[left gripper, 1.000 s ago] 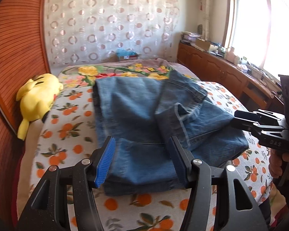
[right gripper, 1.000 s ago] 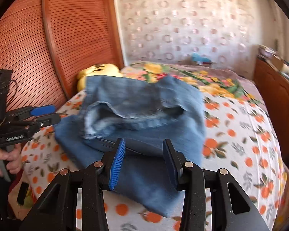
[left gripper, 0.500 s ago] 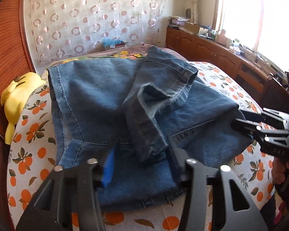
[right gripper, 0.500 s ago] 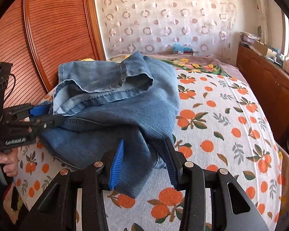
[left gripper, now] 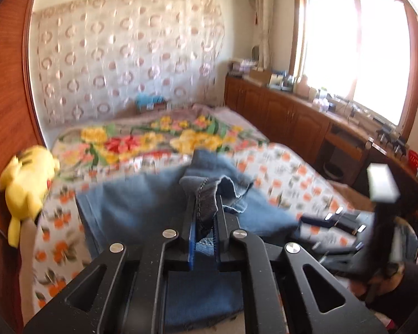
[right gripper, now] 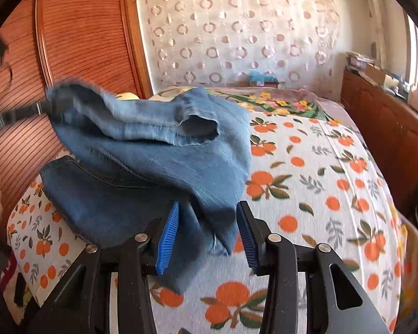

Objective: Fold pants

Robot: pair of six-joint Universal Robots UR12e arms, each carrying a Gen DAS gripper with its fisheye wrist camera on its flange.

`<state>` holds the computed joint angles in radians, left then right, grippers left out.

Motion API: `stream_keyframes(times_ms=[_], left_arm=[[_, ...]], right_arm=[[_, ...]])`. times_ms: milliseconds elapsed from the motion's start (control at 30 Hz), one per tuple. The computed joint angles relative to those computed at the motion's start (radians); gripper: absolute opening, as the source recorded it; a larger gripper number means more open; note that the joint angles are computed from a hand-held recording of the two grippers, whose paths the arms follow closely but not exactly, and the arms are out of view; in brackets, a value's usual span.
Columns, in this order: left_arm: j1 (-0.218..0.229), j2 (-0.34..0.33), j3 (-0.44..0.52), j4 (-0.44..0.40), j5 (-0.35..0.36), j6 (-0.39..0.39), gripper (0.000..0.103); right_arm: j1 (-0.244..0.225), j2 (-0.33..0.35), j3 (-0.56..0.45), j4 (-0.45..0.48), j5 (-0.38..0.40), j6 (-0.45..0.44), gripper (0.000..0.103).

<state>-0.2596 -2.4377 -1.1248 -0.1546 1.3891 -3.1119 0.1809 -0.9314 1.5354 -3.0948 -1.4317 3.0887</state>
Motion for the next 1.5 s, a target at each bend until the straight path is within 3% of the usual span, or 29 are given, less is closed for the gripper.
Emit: stream_keyframes(times_ms=[100,267,367,400,733,833,900,967,1000,1100,1333,1500], left_arm=[[0.001,0.003,0.023,0.009,-0.001,-0.007,0.009],[0.004,0.012,0.028,0.039,-0.007,-0.040,0.008],[0.008,0.020,0.014,0.053,-0.017,-0.046,0.008],[0.009,0.021,0.011,0.057,-0.017,-0.047,0.008],[0.005,0.036,-0.018,0.079,-0.064,-0.038,0.008],[0.011,0.052,-0.054,0.107,-0.058,-0.047,0.007],[0.018,0.065,-0.087,0.135,-0.057,-0.061,0.007],[0.025,0.076,-0.123,0.158,-0.060,-0.074,0.007],[0.030,0.082,-0.144,0.168,-0.065,-0.085,0.007],[0.035,0.086,-0.193,0.171,-0.058,-0.100,0.007],[0.054,0.080,-0.265,0.131,-0.040,-0.156,0.007],[0.048,0.077,-0.289,0.103,-0.007,-0.143,0.007]], right_arm=[[0.002,0.012,-0.018,0.008,-0.015,-0.001,0.048],[-0.014,0.013,-0.020,-0.016,0.024,0.053,0.048],[-0.027,0.005,0.003,-0.068,0.064,0.075,0.029],[-0.032,0.000,0.013,-0.085,0.073,0.088,0.028],[-0.016,0.027,-0.030,-0.078,0.054,0.086,0.036],[-0.012,0.027,-0.016,-0.136,0.020,0.088,0.036],[-0.021,0.016,0.010,-0.178,0.043,0.108,0.018],[-0.030,0.006,0.036,-0.201,0.074,0.104,0.016],[-0.035,0.002,0.045,-0.195,0.102,0.097,0.010],[-0.039,-0.002,0.060,-0.160,0.129,0.042,0.006],[-0.038,0.004,0.053,-0.050,0.159,-0.057,0.007],[-0.042,-0.012,0.069,-0.044,0.181,-0.045,0.012]])
